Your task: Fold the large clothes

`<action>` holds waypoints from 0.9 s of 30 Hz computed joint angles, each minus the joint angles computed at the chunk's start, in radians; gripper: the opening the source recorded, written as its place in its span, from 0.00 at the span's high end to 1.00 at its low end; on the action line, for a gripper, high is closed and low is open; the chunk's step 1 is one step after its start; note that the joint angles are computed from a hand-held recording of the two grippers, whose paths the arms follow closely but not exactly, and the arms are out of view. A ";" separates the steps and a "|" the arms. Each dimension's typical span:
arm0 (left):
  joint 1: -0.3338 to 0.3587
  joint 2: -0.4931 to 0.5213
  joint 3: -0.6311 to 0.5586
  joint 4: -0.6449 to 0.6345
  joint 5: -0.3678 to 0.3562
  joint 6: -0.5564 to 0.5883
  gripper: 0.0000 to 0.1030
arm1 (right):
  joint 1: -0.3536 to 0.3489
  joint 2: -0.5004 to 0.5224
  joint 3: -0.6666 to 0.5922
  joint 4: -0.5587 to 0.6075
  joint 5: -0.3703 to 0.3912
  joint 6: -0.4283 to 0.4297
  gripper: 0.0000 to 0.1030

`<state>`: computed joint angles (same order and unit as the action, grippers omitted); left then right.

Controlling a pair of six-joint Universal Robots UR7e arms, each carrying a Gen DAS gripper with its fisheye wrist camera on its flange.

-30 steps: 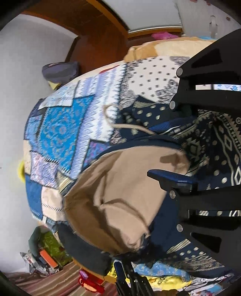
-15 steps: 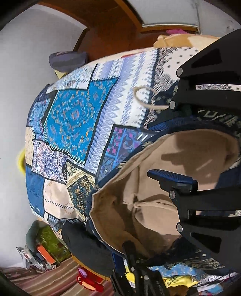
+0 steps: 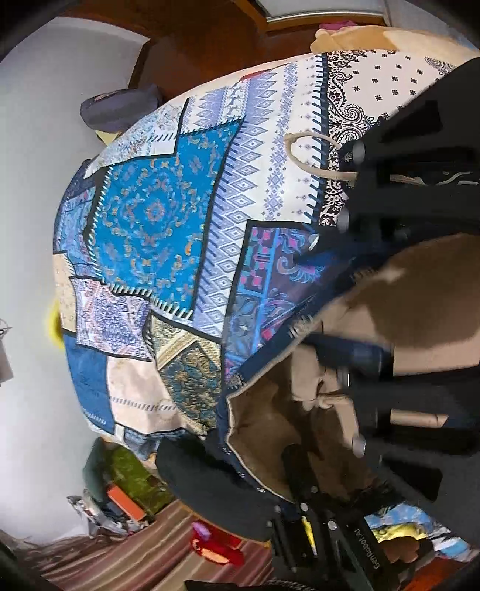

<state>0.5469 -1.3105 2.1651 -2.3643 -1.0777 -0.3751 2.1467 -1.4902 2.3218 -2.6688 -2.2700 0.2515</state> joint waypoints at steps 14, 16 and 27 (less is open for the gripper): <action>-0.139 -0.246 0.052 0.138 -0.053 -0.098 0.93 | 0.217 -0.159 -0.038 0.245 0.051 0.093 0.94; -0.171 -0.282 0.067 0.173 -0.045 -0.118 0.93 | 0.257 -0.171 -0.039 0.302 0.035 0.123 0.94; -0.342 -0.461 0.144 0.414 -0.072 -0.272 0.91 | 0.410 -0.218 -0.045 0.534 0.041 0.306 0.93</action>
<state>0.2047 -1.7719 2.3092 -1.9503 -1.1496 -0.6474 2.5568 -1.7080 2.2768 -2.1351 -2.2293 0.5572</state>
